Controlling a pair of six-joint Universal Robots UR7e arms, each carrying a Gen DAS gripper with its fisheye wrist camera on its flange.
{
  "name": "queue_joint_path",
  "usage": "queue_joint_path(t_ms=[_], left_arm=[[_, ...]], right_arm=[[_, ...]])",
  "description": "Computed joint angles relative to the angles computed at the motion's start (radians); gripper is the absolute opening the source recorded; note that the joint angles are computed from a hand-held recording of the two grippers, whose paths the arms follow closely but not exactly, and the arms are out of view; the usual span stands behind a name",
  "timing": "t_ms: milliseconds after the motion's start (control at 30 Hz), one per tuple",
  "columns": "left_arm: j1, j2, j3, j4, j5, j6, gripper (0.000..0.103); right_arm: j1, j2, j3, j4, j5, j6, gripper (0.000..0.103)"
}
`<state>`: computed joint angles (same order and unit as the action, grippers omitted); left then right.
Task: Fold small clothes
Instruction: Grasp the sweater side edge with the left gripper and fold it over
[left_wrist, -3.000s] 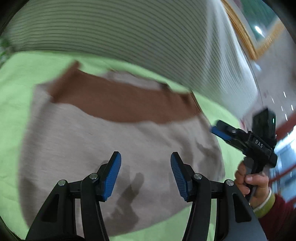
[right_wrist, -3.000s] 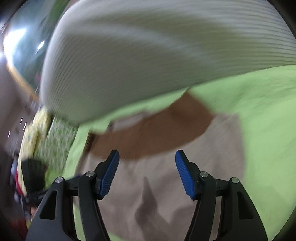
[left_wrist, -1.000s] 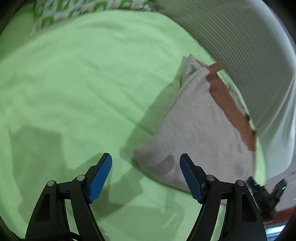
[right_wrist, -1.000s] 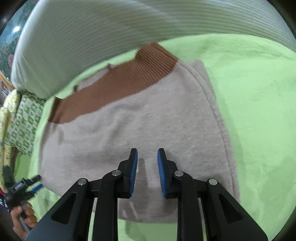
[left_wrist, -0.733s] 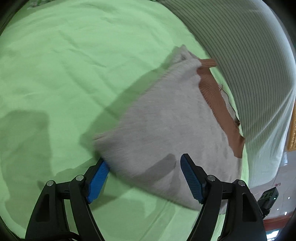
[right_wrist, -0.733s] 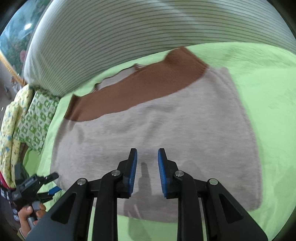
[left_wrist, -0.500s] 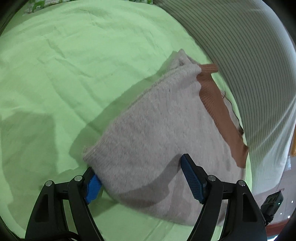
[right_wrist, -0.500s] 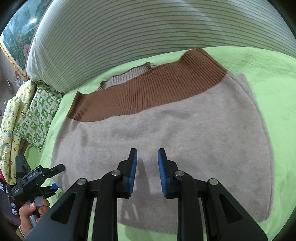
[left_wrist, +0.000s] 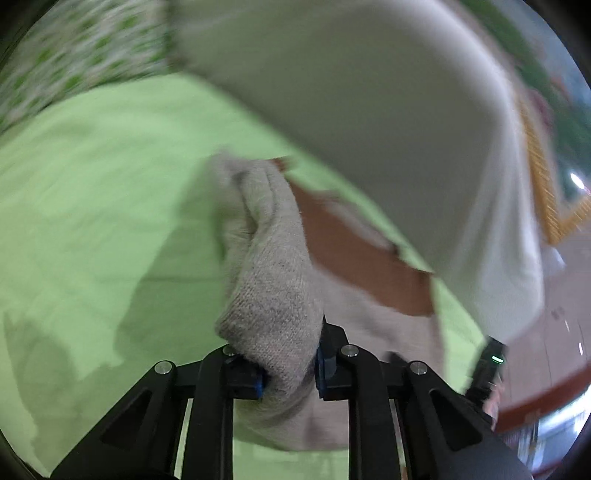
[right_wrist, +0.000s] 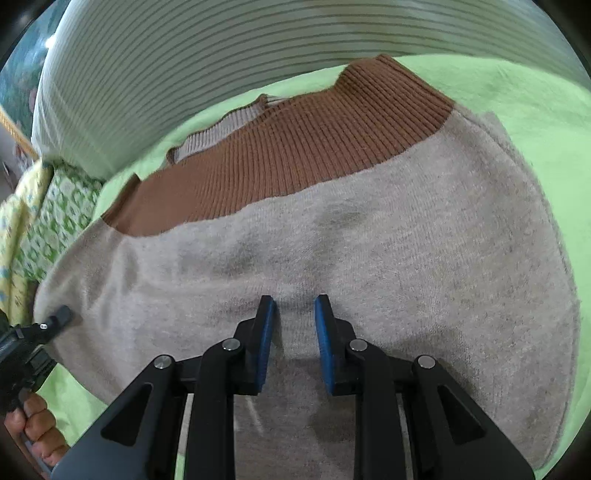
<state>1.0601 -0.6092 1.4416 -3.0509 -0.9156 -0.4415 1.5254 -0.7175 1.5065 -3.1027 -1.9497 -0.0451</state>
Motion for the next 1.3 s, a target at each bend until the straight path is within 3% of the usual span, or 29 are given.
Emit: queue_joint_path(t_ms=[100,267,333,433,500,567,633,700,767,933,1033,1133,1300], left_arm=[[-0.036,0.056,-0.105,0.034,-0.055,0.117,0.018],[-0.077,0.196,-0.319,0.134,-0.214,0.272,0.017],[-0.085,0.272,-0.422,0.235,-0.255,0.317,0.02],[-0.088,0.384,-0.573,0.453,-0.236,0.354,0.031],[-0.084,0.417,-0.611,0.552,-0.21,0.353,0.036],[-0.08,0.39,-0.55,0.538,-0.209,0.341,0.039],[-0.083,0.35,-0.475,0.492,-0.183,0.333,0.061],[-0.091,0.295,-0.369,0.431,-0.146,0.331,0.066],[-0.097,0.254,-0.287,0.388,-0.114,0.335,0.066],[-0.111,0.233,-0.207,0.389,-0.016,0.373,0.066],[-0.118,0.224,-0.163,0.378,0.028,0.353,0.072],[-0.113,0.238,-0.16,0.369,0.081,0.329,0.072],[-0.079,0.264,-0.215,0.423,0.085,0.222,0.068]], right_arm=[[-0.01,-0.046,0.064,-0.103,0.053,0.031,0.025],[-0.037,-0.141,0.16,-0.196,0.052,0.062,0.025],[-0.055,-0.172,0.19,-0.213,0.05,0.081,0.025],[-0.092,-0.218,0.238,-0.226,0.068,0.123,0.025],[-0.105,-0.233,0.245,-0.214,0.08,0.139,0.025],[-0.112,-0.239,0.249,-0.204,0.096,0.143,0.025],[-0.117,-0.239,0.244,-0.193,0.128,0.14,0.026],[-0.121,-0.237,0.238,-0.185,0.154,0.135,0.041],[-0.114,-0.225,0.234,-0.206,0.169,0.106,0.061],[-0.081,-0.187,0.147,-0.098,0.138,0.031,0.064],[-0.069,-0.157,0.079,0.006,0.102,0.007,0.075],[-0.059,-0.128,0.014,0.102,0.064,-0.015,0.076],[-0.032,-0.072,-0.102,0.234,0.018,-0.064,0.079]])
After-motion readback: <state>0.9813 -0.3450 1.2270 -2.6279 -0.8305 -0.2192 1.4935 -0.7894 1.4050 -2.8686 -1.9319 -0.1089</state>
